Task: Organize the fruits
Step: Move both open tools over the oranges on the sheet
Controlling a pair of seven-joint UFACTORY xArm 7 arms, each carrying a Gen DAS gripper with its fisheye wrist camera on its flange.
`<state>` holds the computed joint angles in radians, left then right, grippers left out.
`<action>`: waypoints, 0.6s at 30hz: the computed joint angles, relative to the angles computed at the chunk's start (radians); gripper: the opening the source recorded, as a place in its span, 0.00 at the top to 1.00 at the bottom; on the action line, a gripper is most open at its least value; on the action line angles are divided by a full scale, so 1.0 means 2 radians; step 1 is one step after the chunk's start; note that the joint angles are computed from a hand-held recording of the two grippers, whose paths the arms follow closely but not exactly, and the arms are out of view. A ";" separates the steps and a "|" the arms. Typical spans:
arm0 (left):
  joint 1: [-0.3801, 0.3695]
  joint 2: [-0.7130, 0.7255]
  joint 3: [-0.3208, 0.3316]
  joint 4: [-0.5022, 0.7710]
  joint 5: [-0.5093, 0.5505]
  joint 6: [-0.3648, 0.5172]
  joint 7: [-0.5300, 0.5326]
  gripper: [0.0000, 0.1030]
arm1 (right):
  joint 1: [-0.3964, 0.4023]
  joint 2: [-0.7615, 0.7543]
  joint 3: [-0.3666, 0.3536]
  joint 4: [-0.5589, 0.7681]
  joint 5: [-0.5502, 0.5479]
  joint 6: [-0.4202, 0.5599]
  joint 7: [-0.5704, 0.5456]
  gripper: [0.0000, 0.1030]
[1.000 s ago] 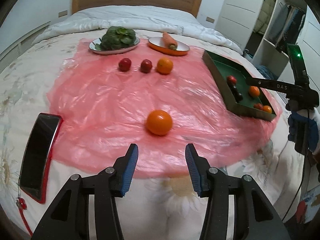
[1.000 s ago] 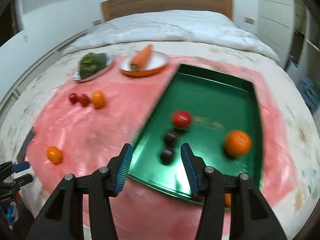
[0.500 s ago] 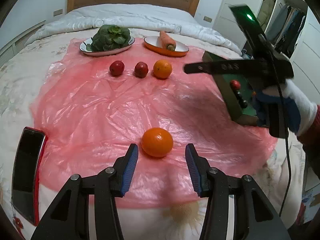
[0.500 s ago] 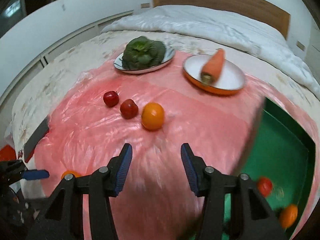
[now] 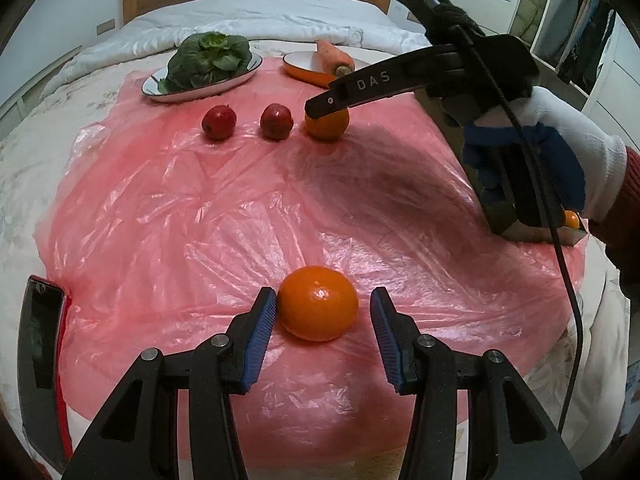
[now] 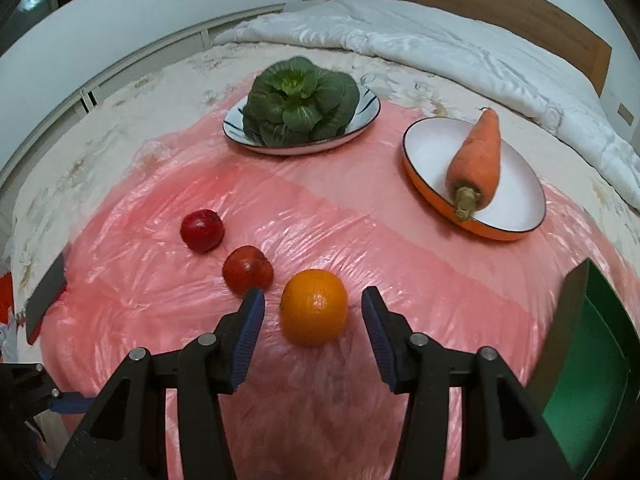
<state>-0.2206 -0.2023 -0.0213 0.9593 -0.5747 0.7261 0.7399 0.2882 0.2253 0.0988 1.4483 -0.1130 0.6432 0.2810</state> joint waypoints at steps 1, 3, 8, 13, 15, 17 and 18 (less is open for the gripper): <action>0.001 0.002 0.001 0.002 0.000 0.004 -0.001 0.58 | -0.001 0.003 0.001 0.002 0.002 0.002 -0.003 0.19; 0.002 0.003 0.001 0.001 -0.001 0.009 -0.002 0.58 | -0.002 0.008 0.002 0.003 0.006 0.005 -0.008 0.19; 0.001 -0.002 0.001 -0.005 -0.007 0.008 0.002 0.58 | -0.002 0.012 0.001 0.000 0.010 0.008 -0.012 0.19; 0.002 0.000 0.002 -0.001 -0.007 0.011 0.001 0.60 | 0.000 0.016 0.001 0.002 0.009 0.002 -0.013 0.19; 0.003 0.004 0.002 0.003 -0.007 0.011 0.002 0.61 | 0.003 0.021 0.001 0.007 0.006 0.008 -0.014 0.19; 0.004 0.002 0.002 0.001 -0.007 0.013 0.000 0.61 | 0.005 0.024 0.000 0.009 0.005 0.011 -0.011 0.19; 0.004 0.002 0.002 0.001 -0.008 0.013 0.000 0.62 | 0.005 0.024 0.000 0.008 0.006 0.011 -0.010 0.19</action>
<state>-0.2121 -0.1984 -0.0175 0.9616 -0.5909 0.7526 0.7401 0.2980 0.2739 0.0989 1.4649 -0.1016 0.6648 0.2614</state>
